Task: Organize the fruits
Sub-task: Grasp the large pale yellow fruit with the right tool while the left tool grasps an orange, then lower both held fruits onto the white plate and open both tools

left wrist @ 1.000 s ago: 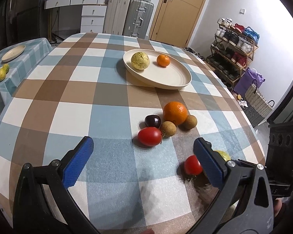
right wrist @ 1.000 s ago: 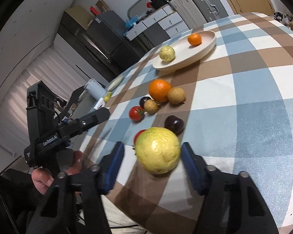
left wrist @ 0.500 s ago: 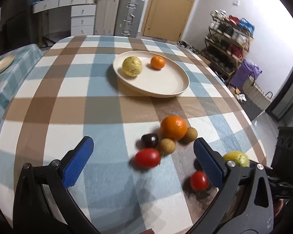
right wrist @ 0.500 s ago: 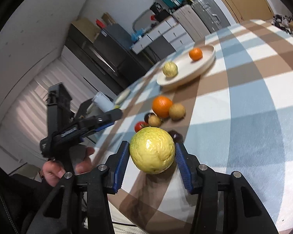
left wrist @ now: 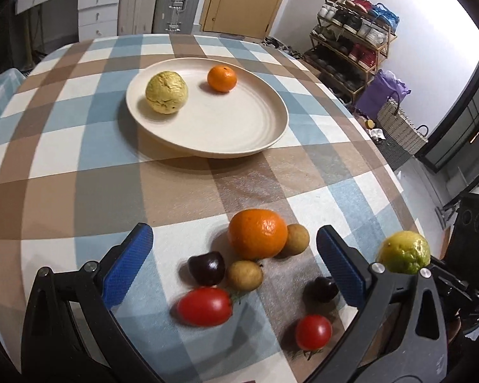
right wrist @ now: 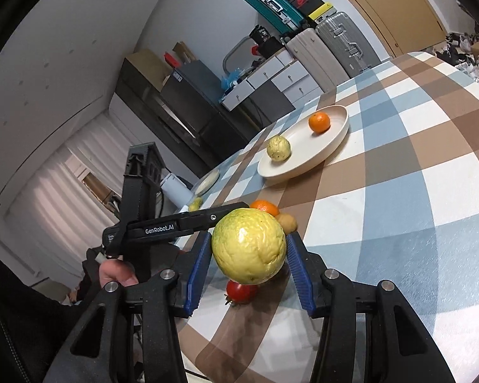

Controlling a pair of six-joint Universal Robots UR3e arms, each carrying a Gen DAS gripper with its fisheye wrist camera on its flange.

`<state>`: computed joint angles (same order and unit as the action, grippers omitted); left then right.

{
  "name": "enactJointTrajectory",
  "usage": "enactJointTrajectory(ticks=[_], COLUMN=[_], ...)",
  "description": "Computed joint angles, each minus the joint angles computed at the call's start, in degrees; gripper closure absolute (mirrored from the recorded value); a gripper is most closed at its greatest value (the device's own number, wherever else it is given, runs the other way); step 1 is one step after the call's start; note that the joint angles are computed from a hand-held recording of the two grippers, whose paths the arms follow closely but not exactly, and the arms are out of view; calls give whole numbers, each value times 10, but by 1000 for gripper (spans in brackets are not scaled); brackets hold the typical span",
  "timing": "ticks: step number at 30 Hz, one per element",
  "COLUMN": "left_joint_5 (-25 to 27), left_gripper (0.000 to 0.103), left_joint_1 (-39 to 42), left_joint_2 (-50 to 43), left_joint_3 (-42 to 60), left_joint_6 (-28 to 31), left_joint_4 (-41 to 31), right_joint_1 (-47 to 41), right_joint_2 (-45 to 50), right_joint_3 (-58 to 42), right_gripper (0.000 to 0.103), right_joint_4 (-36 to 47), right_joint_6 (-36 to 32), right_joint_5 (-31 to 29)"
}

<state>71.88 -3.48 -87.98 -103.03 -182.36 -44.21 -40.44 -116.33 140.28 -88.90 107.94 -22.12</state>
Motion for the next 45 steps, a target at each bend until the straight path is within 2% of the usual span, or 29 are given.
enactJointTrajectory(ticks=[5,11,13,14,15,25,29,33,38,41,45], left_joint_5=[-18,-54,-71,-76,-78,-120,-132,-151,-155,-151,-152], left_gripper=[10,32,48,52,63,64,64,64,64,64,64], left_joint_1=[-1,7,13,16,17,50,64,82,97,103,111], left_joint_2=[-28,-43,-44,-44,-44,-19,-8,-12,-49,-86,-158], left_joint_3=[22,34,34,33,33,4,18,55,139,205,317], left_joint_6=[15,33,39,43,46,47,55,62,64,65,64], left_joint_4=[-7,-27,-33,-36,-39,-23,-32,-50,-74,-90,-129], right_joint_1=[2,12,10,13,13,23,39,68,114,147,192], right_joint_2=[25,45,45,48,49,60,77,113,190,248,337], right_joint_3=[-7,-10,-11,-10,-9,-9,-19,-36,-87,-143,-257], right_gripper=[54,54,54,54,54,54,54,54,54,54,54], right_joint_4=[-21,-53,-45,-58,-60,-100,-141,-235,-398,-490,-556], right_joint_6=[10,26,22,29,31,61,95,168,292,362,445], right_joint_5=[1,9,8,9,9,10,13,19,19,6,-14])
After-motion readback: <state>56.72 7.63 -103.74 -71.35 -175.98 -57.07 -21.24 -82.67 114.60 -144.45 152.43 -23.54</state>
